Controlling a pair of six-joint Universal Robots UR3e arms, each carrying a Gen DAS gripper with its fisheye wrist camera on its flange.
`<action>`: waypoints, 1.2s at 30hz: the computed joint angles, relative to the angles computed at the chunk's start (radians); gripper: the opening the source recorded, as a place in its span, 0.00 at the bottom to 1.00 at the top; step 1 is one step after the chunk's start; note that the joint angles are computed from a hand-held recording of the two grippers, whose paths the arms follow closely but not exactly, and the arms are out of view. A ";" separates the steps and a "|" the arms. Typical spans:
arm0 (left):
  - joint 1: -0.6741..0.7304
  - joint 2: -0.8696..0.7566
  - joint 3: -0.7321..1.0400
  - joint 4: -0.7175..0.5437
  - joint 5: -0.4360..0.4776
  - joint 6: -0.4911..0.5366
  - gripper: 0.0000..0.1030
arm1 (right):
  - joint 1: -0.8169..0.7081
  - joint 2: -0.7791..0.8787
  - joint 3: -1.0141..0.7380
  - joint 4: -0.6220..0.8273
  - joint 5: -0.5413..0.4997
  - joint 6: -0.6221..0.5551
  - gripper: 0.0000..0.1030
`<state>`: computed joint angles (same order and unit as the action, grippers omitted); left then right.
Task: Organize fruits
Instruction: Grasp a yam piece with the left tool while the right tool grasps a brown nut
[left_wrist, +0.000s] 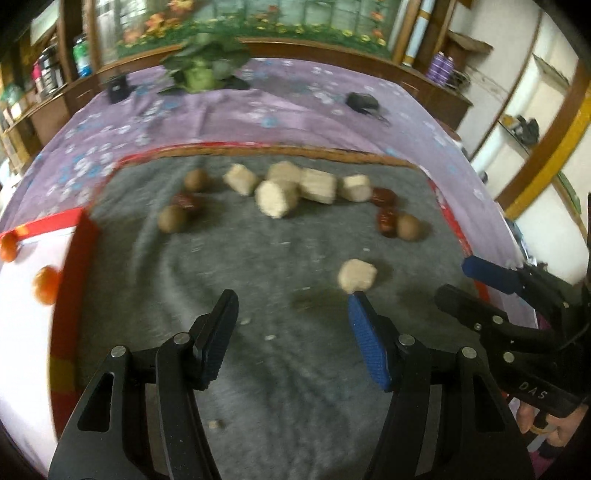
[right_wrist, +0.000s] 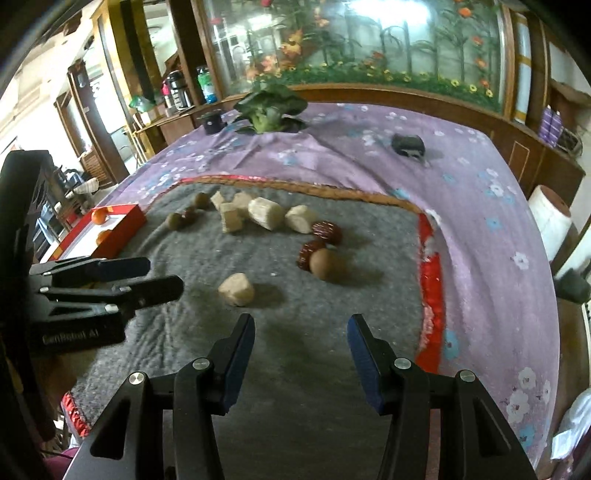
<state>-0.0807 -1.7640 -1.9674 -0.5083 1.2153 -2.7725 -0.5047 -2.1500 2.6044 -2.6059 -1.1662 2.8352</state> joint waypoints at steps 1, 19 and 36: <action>-0.014 -0.012 0.010 0.003 0.004 -0.001 0.60 | -0.006 0.003 0.002 -0.003 0.005 -0.003 0.49; -0.111 -0.153 0.110 0.040 0.041 -0.016 0.60 | -0.027 0.350 -0.086 -0.242 0.050 -0.001 0.49; -0.089 -0.150 0.074 0.112 0.065 0.014 0.23 | -0.044 0.286 -0.052 -0.228 0.026 -0.024 0.24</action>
